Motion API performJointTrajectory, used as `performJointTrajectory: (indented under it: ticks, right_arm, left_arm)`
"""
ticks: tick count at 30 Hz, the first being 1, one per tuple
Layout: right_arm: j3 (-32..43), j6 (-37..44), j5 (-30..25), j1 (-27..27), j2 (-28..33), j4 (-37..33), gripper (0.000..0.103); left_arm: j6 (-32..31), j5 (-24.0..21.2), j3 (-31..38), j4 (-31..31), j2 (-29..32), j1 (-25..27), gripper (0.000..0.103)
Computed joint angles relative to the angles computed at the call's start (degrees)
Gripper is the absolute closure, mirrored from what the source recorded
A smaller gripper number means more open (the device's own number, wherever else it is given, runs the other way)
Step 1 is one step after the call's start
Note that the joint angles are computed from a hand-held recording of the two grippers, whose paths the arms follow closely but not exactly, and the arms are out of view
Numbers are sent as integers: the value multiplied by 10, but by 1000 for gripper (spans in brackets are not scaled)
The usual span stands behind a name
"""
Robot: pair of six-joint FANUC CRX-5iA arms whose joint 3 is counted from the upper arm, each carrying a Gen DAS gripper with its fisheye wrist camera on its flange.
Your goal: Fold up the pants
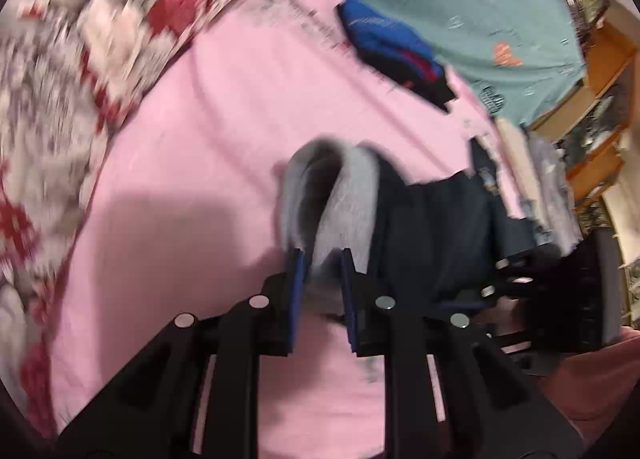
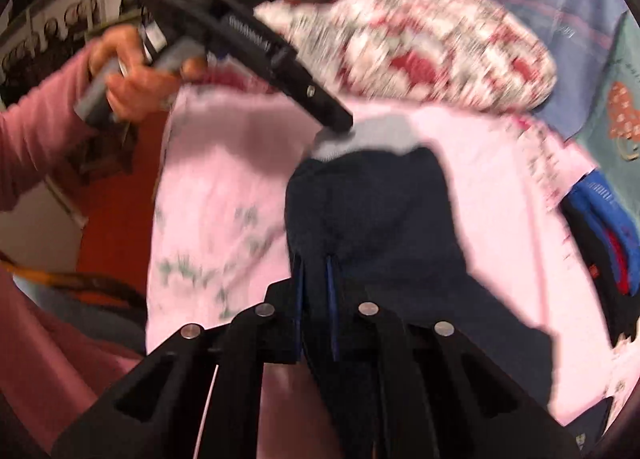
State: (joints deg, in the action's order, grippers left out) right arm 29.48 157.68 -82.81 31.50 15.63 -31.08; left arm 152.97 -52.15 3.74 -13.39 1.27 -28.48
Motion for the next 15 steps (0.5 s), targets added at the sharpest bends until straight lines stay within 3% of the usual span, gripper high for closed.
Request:
performJointTrajectory:
  ticks: [2, 3, 4, 6, 7, 8, 9, 12, 14, 15]
  right_arm:
    - [-32, 29, 31, 2, -22, 2, 73]
    - [-31, 28, 24, 2, -24, 3, 58]
    - [-25, 17, 10, -4, -25, -4, 50]
    - [-17, 2, -6, -27, -31, -31, 45]
    - [-13, -4, -11, -44, -34, -47, 45]
    - [-13, -12, -7, -55, -38, -55, 44]
    - [-17, -23, 3, -69, -45, -65, 43]
    - [-11, -90, 15, -120, -45, -101, 31]
    - [18, -152, -5, -159, -23, -133, 31]
    - [33, -191, -15, -181, -11, -149, 31]
  left_arm:
    - [37, -5, -2, -21, -3, -7, 74]
    - [50, -23, 11, -36, -2, -14, 74]
    - [62, -58, 37, -65, 6, -28, 74]
    - [82, -145, 108, -149, 28, -73, 60]
    - [85, -178, 141, -182, 40, -93, 35]
    - [90, -207, 172, -215, 54, -112, 17]
    - [93, -233, 210, -260, 73, -138, 14]
    - [28, -211, 284, -278, 122, -157, 5]
    - [-34, -163, 323, -238, 160, -143, 3]
    - [-83, -124, 343, -185, 185, -125, 3]
